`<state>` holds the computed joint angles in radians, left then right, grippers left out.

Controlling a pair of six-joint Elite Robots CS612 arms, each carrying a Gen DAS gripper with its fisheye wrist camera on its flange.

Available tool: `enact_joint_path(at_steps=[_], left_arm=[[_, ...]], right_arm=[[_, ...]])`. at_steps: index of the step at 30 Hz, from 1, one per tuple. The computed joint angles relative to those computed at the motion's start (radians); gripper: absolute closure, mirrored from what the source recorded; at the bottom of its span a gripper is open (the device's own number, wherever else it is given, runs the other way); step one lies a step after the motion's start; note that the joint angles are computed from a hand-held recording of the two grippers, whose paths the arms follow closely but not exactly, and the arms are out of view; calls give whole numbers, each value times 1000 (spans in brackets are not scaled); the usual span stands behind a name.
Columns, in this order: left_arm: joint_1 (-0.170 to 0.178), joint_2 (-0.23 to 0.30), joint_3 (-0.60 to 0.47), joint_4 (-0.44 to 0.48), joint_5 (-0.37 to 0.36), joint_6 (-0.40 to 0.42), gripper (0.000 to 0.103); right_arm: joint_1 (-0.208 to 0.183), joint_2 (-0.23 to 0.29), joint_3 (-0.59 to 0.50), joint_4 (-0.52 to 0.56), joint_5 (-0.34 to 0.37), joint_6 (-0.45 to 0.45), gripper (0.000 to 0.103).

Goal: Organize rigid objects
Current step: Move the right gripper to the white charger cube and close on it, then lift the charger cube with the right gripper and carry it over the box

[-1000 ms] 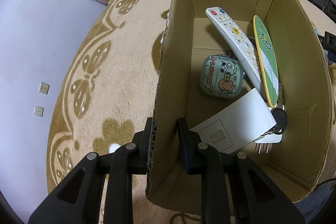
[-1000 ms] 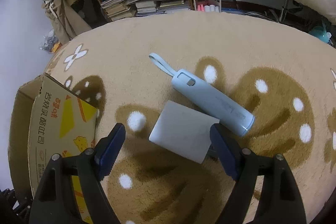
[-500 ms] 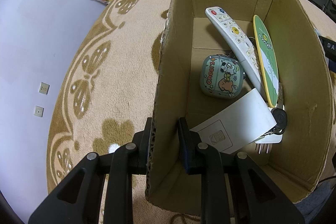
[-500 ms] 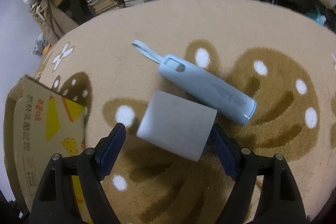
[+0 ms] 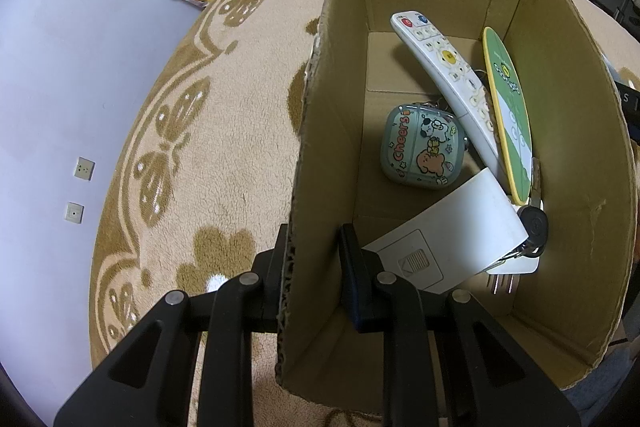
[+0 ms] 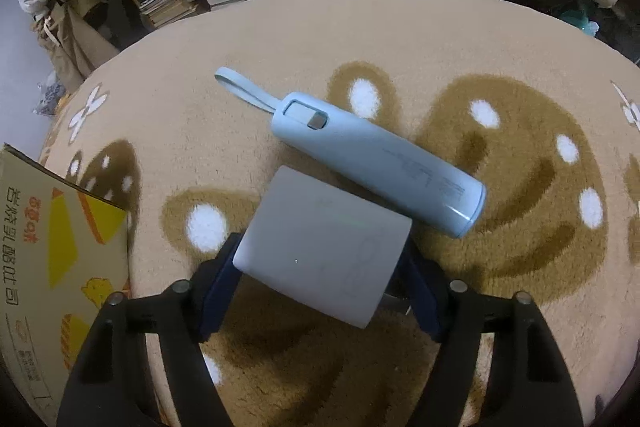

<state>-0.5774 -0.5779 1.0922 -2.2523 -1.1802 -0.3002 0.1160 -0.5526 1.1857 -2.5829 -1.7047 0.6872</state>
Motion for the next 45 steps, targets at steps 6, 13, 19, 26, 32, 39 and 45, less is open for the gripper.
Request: enact_joint_path(at_steps=[6,13,19,26,32,39,45], left_arm=[[2,-3,6,-8,-4,0,81],[4,-4,9,-15,-8,0,82],[5,-5,14,-30,-8,2,82],[2,-3,12,-25,1,3,82],[0,-2,11,-20,13,6,81],[0,-2,9,-18,11,2,81],[0,-1,7,-14,8,1,81]], right_arm=[[16,-10,0,39,-38,-39,26],[23,-38,43,-6,0,-31,26],[28,-68,68,-91,31,-56,26],[40,-100,93,-296,130,-161,26],[49,-92,85,-343,252,-224,26],[71,-79,58,-315,230,-357,26],[73,-76,51,-299,252,-422,26]])
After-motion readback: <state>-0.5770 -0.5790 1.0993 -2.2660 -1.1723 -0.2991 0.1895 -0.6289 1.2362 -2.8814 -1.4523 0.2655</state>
